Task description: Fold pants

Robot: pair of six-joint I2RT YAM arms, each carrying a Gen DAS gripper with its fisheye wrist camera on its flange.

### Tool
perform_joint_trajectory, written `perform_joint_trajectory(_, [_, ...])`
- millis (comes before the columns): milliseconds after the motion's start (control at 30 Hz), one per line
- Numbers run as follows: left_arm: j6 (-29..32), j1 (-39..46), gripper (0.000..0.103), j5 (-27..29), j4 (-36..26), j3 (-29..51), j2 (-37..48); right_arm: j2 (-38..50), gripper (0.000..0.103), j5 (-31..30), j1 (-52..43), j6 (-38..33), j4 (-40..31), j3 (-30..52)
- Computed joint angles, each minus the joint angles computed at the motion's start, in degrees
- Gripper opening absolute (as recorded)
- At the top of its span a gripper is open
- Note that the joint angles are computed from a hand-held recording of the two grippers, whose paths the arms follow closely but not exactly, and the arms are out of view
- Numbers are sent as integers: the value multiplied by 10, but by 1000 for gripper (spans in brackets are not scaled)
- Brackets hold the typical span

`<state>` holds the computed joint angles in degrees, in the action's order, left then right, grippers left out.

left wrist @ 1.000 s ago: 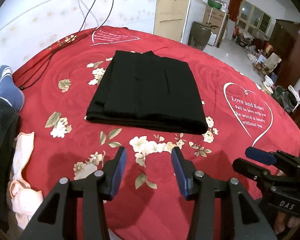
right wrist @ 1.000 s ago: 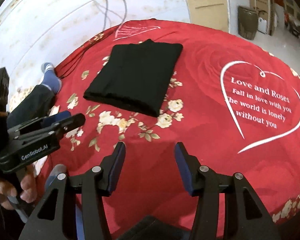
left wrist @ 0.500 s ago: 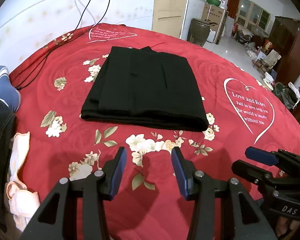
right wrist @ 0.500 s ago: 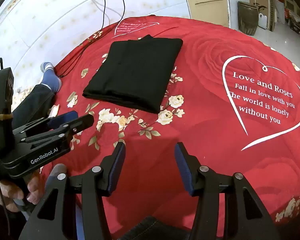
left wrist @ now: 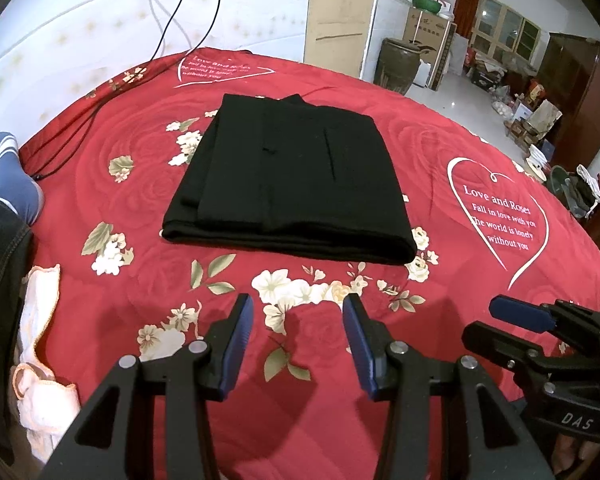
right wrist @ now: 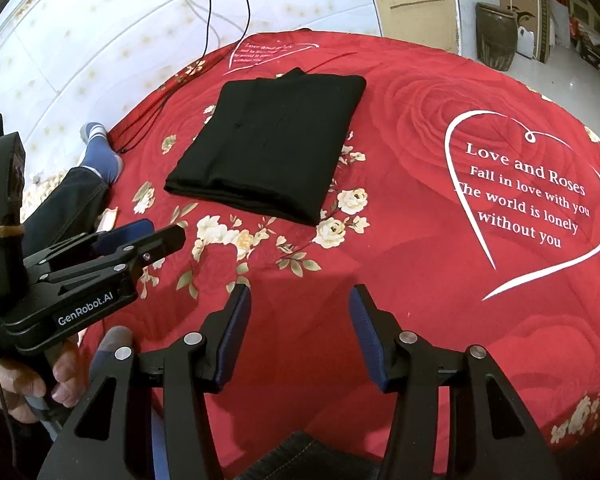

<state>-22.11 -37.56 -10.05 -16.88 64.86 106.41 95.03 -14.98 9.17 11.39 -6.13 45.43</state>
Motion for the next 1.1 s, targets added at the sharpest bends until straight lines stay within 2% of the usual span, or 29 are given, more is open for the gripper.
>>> perform_joint_trajectory(267, [-6,12,49,10,2,5,0,2,52,-1,0,0,-6,11])
perform_joint_trajectory(400, [4,33,49,5,6,39,28,41,52,-20,-9,4,-5,49])
perform_joint_trajectory(467, [10,47,49,9,4,64,49,72,40,-18,-13,-5,-2,79])
perform_joint_trajectory(500, [14,54,49,11,4,77,59,86,25,-14,-14,-12,-4,95])
perform_joint_trajectory(567, [23,64,49,13,7,97,77,115,18,-10,-18,-29,-5,126])
perform_joint_trajectory(733, [39,75,48,11,13,129,116,187,17,-44,-34,-35,1,191])
perform_joint_trajectory(833, [63,67,48,-19,8,144,150,218,17,-61,-31,-32,5,207])
perform_joint_trajectory(933, [77,53,48,-51,0,152,157,229,17,-78,-37,-22,3,214])
perform_joint_trajectory(1100, [70,58,48,-37,2,142,145,217,17,-80,-42,-14,11,208])
